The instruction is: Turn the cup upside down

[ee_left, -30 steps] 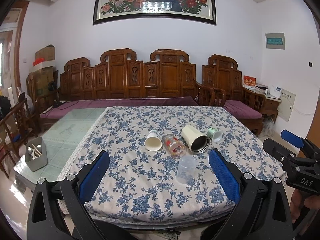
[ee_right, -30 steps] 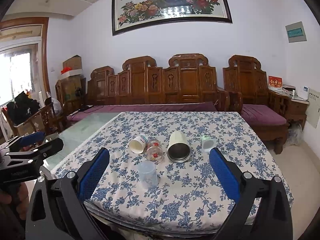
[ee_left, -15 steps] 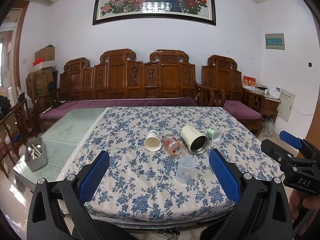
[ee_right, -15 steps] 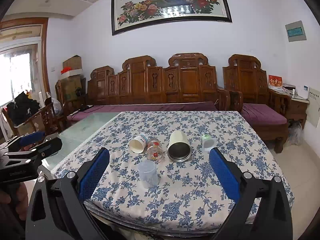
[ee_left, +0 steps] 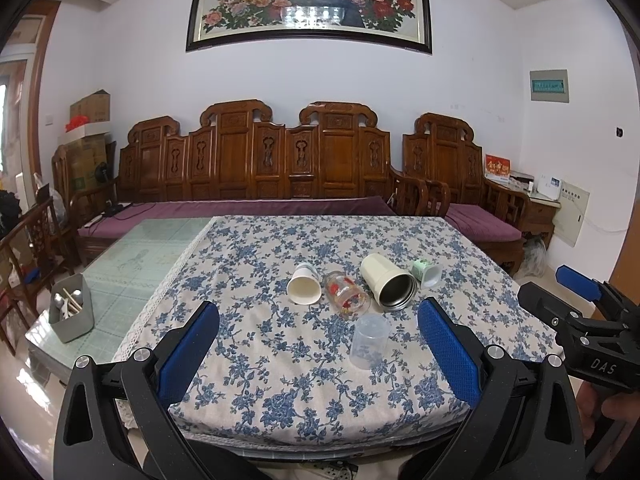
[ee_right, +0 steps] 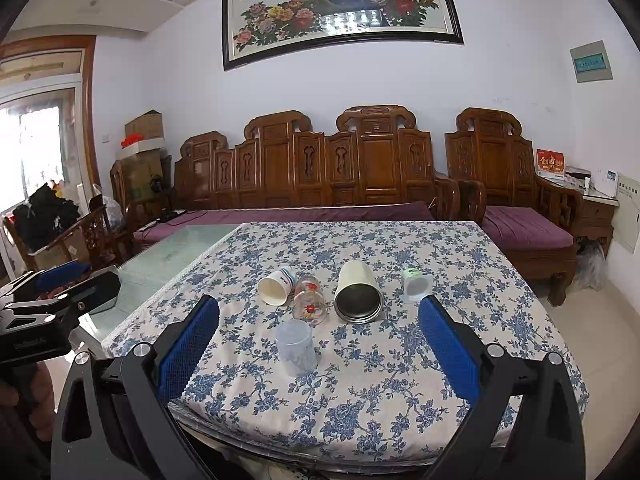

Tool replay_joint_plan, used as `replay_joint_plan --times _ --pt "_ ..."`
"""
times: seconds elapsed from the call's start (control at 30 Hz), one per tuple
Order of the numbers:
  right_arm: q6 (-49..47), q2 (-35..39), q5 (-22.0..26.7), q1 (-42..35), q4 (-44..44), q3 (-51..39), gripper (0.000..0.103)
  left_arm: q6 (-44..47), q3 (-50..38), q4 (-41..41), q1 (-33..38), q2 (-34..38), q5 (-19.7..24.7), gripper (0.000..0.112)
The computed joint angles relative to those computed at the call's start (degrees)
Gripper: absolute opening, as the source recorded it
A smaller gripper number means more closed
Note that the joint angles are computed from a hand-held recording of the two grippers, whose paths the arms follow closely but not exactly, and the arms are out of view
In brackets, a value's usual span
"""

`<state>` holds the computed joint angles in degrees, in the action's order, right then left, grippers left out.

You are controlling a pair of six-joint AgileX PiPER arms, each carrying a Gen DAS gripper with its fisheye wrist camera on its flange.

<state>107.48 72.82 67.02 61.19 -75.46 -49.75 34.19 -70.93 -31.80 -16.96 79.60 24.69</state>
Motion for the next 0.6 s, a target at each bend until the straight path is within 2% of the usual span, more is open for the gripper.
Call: replay_joint_plan --times 0.6 --pt "0.10 0.08 -0.13 -0.05 0.03 0.10 0.100 -0.37 -0.18 0.25 -0.16 0.03 -0.09 0.095"
